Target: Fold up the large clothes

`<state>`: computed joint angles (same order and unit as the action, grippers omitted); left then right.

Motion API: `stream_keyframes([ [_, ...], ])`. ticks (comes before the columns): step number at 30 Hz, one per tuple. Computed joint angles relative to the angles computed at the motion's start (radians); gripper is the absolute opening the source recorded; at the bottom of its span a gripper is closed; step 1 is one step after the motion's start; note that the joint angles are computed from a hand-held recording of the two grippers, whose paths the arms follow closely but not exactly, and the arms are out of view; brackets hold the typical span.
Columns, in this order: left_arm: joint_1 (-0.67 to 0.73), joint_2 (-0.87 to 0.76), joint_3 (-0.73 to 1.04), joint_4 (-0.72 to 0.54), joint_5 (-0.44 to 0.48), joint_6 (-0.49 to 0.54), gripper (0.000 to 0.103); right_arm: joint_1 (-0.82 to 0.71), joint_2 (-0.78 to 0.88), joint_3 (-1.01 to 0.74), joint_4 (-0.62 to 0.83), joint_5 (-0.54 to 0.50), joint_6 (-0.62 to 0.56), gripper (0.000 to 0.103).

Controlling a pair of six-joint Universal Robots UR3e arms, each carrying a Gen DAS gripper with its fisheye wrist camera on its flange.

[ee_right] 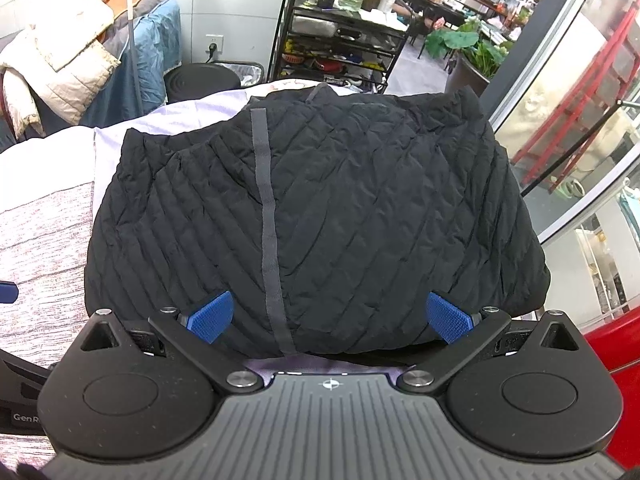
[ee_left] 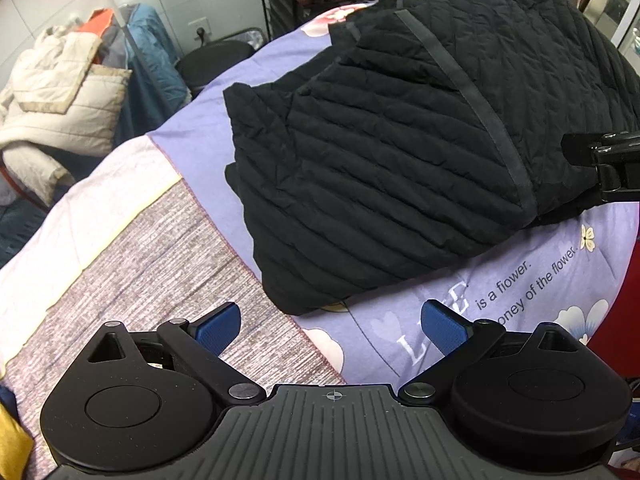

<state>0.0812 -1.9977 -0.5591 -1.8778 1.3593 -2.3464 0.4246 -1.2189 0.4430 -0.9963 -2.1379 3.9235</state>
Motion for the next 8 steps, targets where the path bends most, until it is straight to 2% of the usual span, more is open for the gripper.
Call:
stream_keyframes([
  [8, -0.001, 0.031, -0.051, 0.047, -0.01, 0.002, 0.103, -0.011, -0.01, 0.027, -0.023, 0.008, -0.015, 0.102],
])
